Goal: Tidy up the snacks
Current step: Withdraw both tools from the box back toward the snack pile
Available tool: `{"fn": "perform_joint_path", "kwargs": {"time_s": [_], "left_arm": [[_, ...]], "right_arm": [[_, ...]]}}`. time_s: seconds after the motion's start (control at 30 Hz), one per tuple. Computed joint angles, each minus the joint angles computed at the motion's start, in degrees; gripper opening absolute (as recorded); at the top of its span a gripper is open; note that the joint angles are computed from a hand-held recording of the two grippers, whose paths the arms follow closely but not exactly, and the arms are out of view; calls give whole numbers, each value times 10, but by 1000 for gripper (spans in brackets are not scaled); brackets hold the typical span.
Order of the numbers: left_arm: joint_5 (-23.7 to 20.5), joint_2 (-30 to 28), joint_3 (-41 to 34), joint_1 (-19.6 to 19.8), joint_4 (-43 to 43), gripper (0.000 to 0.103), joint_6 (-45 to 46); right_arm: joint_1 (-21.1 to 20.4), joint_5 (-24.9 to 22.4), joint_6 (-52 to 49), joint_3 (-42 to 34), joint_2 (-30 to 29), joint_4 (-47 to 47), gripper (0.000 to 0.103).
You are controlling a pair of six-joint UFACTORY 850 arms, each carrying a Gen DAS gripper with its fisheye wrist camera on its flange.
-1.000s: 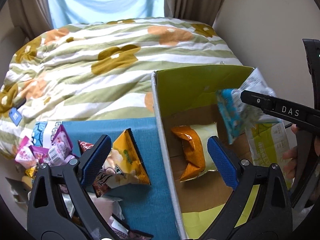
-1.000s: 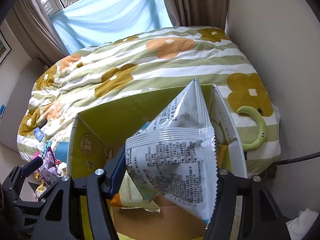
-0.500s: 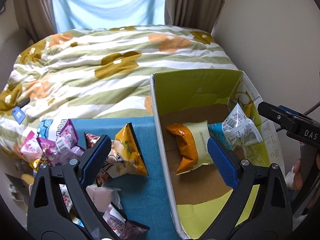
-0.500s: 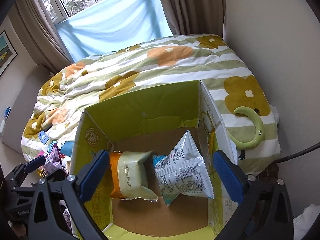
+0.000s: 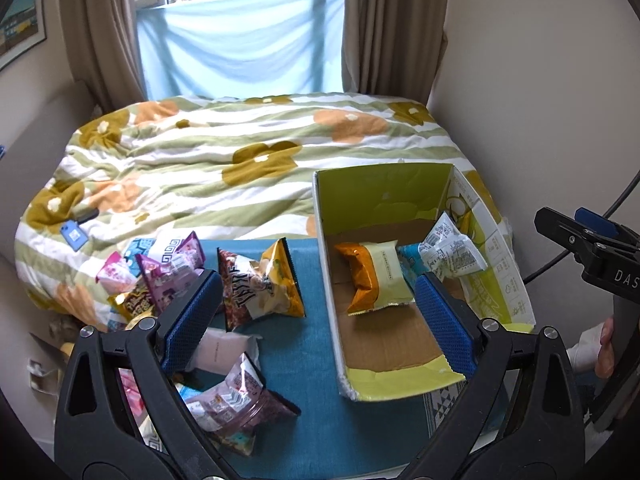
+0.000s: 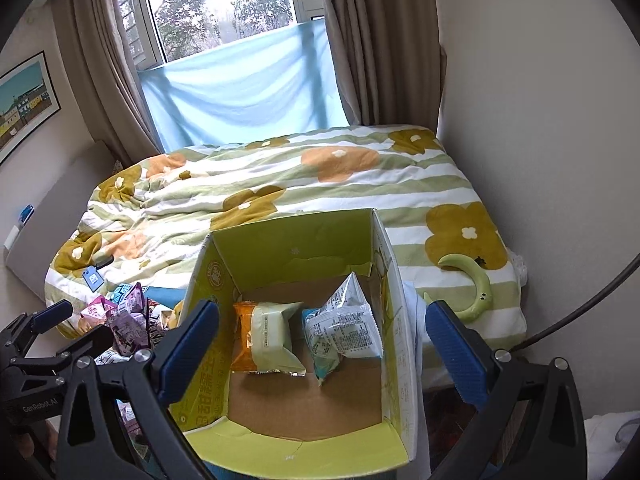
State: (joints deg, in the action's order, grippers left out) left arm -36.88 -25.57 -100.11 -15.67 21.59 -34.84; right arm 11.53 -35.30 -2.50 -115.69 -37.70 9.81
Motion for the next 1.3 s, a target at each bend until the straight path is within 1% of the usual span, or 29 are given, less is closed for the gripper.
{"fn": "perform_joint_path", "kwargs": {"time_s": [0.13,0.27,0.4,0.53,0.63,0.7,0.8,0.9,0.97,1.03,1.13,1.3], "left_arm": [[4,64,75,-12,51,96,-73],[-11,123,145,-20,102,96,-146],[-28,182,212,-21,140,96,-205],[-37,238,273,-6,153,96,-237],[-27,273,314,18,147,96,-238],[-17,292,337,39,135,96,-227],[10,312,363,77,106,96,-183],[29,317,375,115,53,96,-108],[47,321,386,139,10,96,-46],[61,317,392,161,-41,96,23],[74,302,394,191,-136,96,144],[80,267,388,220,-270,96,329]], "right_arm": [[1,36,-44,80,60,25,103],[7,78,-82,153,114,40,103],[12,93,-145,199,148,99,103],[27,94,-202,234,169,154,103],[43,92,-226,253,179,182,103],[57,102,-220,270,188,178,103],[79,124,-199,289,201,165,103],[102,136,-152,296,204,138,103],[117,136,-96,293,198,101,103],[135,135,-15,290,191,44,103],[161,116,110,273,169,-52,103],[190,85,223,247,132,-95,103]]}}
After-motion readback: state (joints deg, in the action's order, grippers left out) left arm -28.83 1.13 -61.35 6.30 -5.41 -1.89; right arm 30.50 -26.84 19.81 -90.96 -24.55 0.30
